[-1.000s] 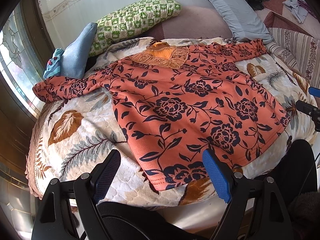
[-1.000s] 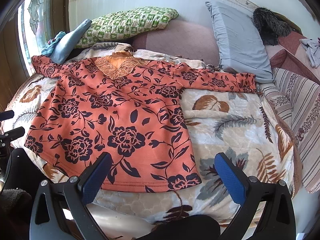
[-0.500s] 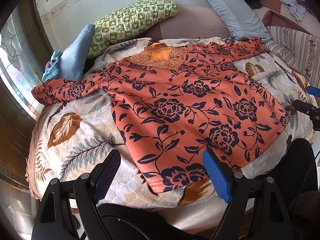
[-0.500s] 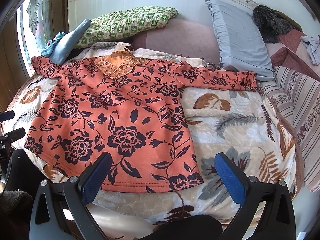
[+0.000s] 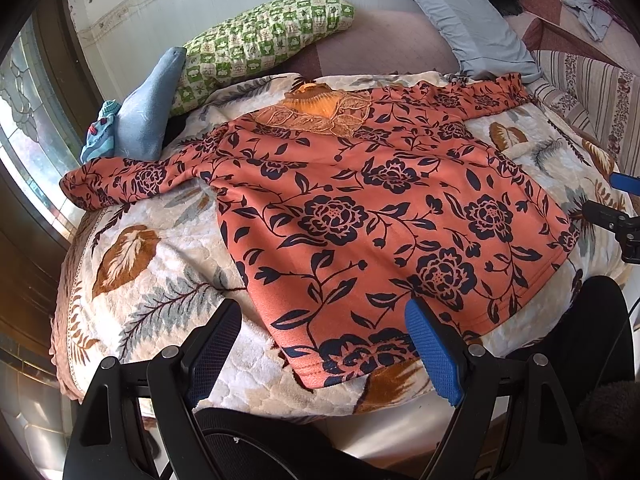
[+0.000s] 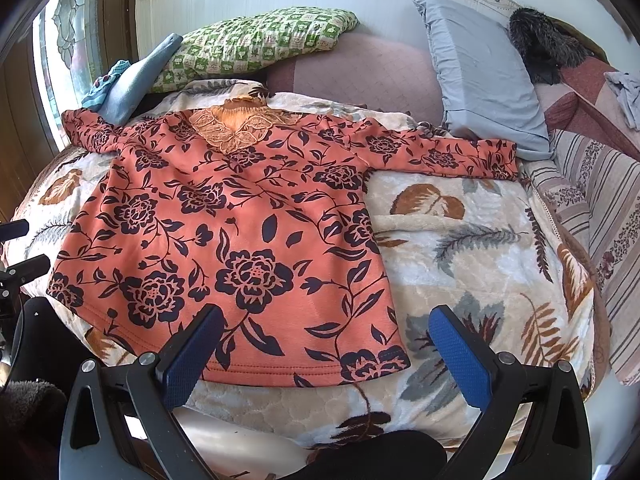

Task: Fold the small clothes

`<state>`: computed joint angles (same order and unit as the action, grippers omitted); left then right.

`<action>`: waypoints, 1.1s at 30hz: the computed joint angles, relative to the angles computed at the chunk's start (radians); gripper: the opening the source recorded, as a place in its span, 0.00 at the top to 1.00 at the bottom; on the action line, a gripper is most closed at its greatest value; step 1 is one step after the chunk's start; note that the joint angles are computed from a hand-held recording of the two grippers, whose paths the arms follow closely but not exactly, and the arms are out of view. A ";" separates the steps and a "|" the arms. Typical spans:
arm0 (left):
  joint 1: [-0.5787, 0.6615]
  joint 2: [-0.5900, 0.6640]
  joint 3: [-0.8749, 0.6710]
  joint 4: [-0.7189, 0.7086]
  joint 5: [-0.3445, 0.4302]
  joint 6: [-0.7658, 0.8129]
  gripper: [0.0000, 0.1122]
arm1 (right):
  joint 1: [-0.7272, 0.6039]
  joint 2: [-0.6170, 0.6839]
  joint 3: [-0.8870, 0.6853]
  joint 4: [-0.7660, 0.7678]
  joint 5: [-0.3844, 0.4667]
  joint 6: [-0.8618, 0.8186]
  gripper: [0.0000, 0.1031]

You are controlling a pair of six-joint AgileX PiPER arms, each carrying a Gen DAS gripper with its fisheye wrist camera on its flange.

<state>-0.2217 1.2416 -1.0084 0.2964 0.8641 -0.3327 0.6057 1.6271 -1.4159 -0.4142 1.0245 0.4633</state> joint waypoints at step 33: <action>0.755 0.375 0.008 -1.083 0.237 0.543 0.27 | -0.445 0.041 0.161 0.392 -0.147 -0.127 0.01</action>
<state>0.5337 1.6163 -1.0004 -0.7864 1.1009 0.2099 0.1606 1.6677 -1.2546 -0.0217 0.8774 0.3361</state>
